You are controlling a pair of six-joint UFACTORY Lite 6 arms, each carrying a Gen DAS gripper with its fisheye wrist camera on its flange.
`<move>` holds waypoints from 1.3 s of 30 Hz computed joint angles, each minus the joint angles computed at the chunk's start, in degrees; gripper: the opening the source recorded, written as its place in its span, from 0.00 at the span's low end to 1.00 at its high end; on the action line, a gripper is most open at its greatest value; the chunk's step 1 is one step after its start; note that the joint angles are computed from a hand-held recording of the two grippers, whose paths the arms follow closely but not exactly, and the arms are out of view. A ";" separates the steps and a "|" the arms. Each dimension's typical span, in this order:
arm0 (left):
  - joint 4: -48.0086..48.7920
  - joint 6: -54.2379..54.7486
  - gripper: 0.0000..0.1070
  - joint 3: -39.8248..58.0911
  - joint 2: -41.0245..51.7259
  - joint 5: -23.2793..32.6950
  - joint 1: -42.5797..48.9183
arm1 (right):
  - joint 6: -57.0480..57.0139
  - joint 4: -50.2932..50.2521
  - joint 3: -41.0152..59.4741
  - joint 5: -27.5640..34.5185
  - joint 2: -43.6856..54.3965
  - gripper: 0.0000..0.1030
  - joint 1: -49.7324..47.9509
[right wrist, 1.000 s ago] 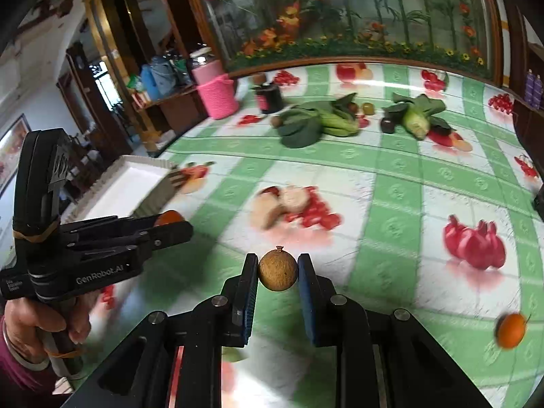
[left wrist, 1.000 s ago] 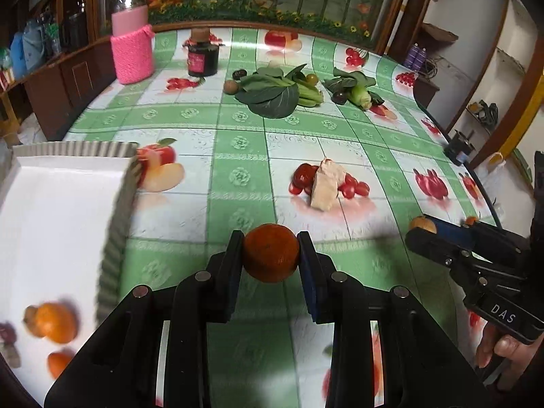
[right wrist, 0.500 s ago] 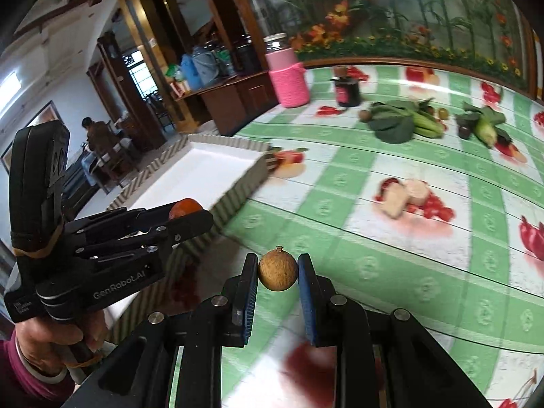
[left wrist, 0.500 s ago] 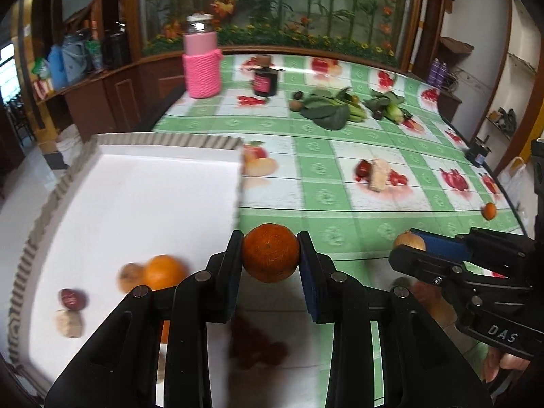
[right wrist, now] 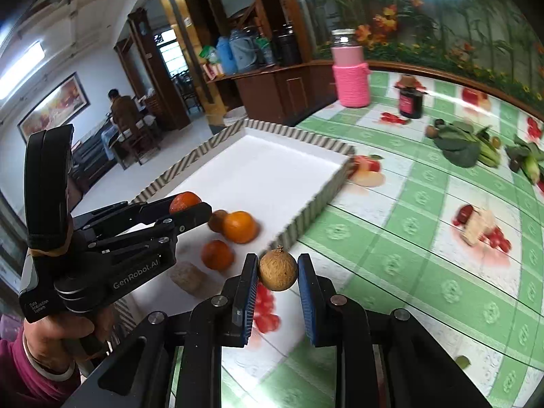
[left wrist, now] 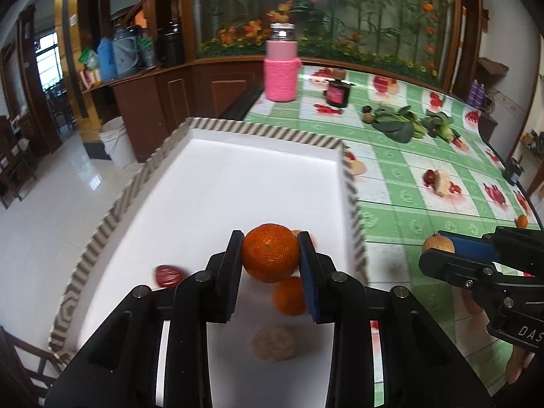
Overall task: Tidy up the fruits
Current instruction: 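Carry the orange and the brown fruit in both grippers over the tray, then open left gripper to drop the orange while right gripper drops the brown fruit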
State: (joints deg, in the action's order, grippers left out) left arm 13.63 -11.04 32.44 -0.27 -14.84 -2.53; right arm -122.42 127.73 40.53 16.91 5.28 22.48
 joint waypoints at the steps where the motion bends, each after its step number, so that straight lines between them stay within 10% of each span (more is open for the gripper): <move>1: 2.79 -2.32 0.28 -0.41 -0.31 -0.24 1.24 | -0.17 0.47 0.94 -0.32 0.78 0.22 1.06; 19: 44.91 -40.35 0.28 11.78 10.26 -1.42 14.45 | 2.40 -0.72 15.00 -6.00 14.87 0.22 14.34; 39: 41.99 -36.51 0.29 20.45 19.20 8.66 8.33 | 2.55 3.20 14.79 -2.91 18.19 0.24 13.04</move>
